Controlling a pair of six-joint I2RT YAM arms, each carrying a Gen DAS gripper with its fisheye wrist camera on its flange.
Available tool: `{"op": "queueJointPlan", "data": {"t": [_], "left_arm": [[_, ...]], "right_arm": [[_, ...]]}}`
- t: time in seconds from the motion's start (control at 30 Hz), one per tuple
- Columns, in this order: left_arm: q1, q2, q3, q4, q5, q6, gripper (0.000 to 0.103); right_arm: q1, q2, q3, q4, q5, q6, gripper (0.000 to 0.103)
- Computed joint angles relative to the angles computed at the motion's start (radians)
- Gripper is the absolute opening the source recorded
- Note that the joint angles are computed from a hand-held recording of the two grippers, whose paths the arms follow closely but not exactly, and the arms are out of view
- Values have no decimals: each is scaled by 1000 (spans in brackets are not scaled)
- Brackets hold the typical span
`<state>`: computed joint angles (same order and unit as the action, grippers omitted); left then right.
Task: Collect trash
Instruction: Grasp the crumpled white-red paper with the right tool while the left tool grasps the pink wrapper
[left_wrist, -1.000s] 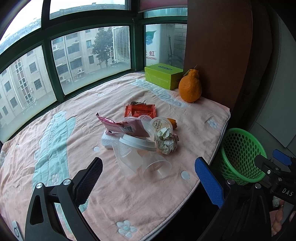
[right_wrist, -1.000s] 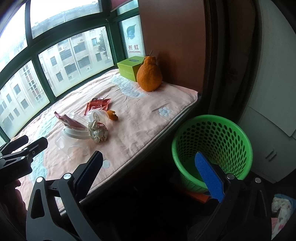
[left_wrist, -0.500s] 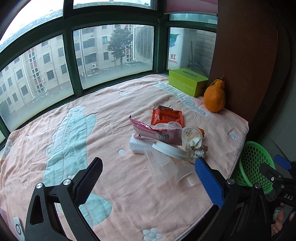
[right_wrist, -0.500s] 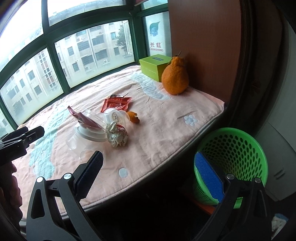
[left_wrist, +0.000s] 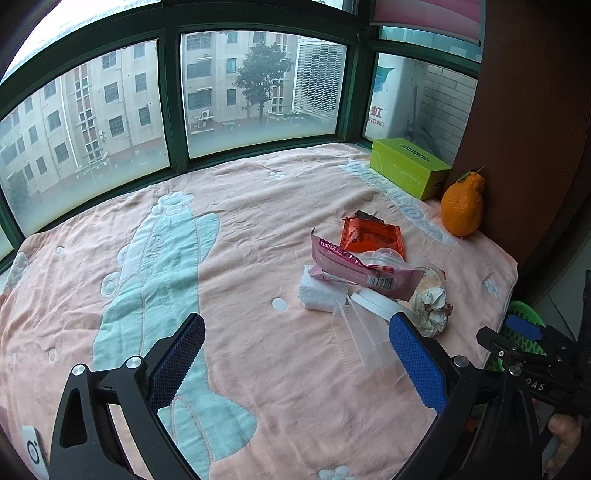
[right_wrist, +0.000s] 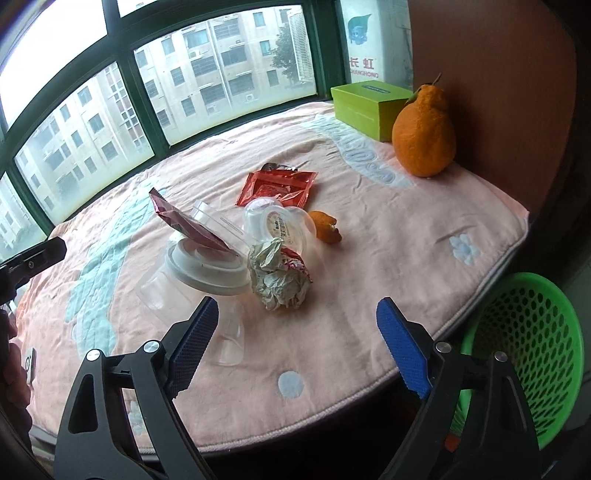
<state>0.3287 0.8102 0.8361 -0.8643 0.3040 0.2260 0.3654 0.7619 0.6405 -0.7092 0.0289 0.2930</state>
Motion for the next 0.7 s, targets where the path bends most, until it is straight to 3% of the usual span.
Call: {"op": "queueJointPlan", "data": {"t": [0.27, 0.37, 0.57, 0.7], "left_arm": [[-5, 151, 78, 39, 49, -32, 97], [-59, 211, 102, 67, 25, -69, 97], [-167, 340, 153, 105, -1, -155, 96], [-207, 423, 183, 118, 10, -211, 92]], "right_arm": [[-51, 220, -25, 182, -88, -33, 73], [-85, 288, -29, 236, -133, -23, 69], [-98, 353, -30, 279, -172, -8, 56], [-106, 318, -45, 275, -184, -4, 42]]}}
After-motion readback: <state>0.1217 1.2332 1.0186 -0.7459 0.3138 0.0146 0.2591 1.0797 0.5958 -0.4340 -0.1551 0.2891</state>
